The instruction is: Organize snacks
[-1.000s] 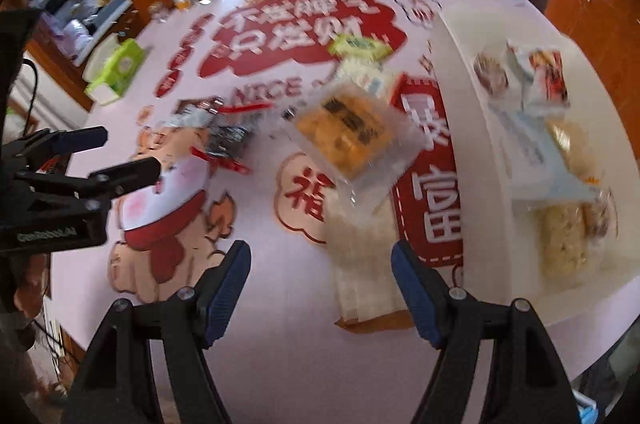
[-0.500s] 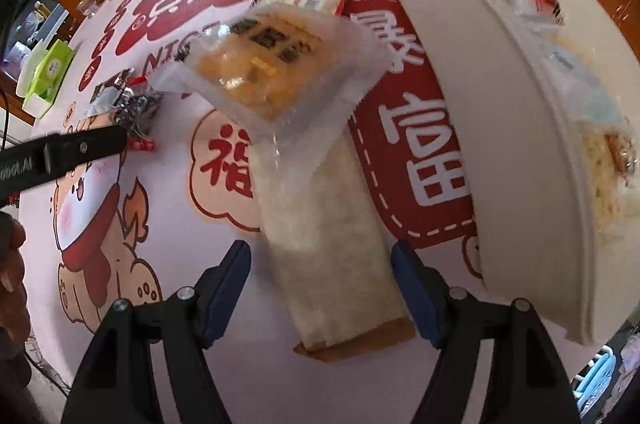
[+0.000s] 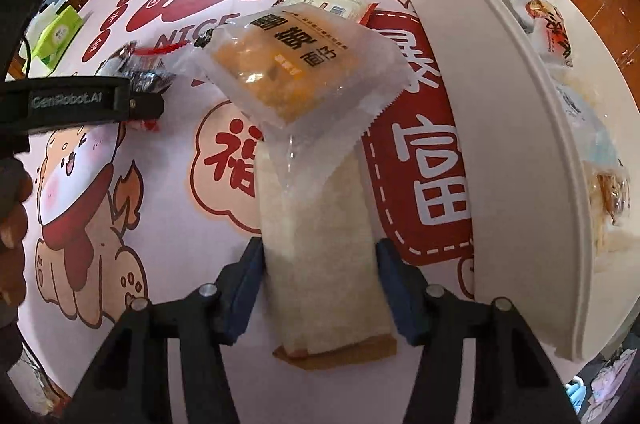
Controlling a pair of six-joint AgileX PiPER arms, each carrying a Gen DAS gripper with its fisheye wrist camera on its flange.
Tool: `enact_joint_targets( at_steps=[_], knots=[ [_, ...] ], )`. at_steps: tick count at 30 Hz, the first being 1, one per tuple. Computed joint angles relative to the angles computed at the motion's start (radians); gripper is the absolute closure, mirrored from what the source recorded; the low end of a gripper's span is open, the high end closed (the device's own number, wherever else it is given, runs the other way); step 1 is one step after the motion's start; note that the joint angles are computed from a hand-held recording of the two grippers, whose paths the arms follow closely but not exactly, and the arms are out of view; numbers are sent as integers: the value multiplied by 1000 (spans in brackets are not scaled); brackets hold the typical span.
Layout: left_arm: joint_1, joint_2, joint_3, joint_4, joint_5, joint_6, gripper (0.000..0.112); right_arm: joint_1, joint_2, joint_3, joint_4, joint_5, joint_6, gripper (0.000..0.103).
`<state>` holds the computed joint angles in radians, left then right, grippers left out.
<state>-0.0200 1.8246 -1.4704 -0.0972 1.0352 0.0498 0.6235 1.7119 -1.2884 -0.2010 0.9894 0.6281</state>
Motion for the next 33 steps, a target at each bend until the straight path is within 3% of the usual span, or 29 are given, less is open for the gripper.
enact_joint_targets(
  at_steps=[1,7,21,33],
  knots=[
    [-9,-2,-1,31,0,-10,110,-3,-4,6,8,-8,-2,48],
    [34,-38,34,-19,20,46,111,-21,-90,66,128,-40,-90,48],
    [193,-296,198,-174,72,235,112,36,-178,19,169,-37,-140,50],
    [57,-412,54,-202,142,166,112,-27,-311,-59,135,-18,-174,50]
  ],
)
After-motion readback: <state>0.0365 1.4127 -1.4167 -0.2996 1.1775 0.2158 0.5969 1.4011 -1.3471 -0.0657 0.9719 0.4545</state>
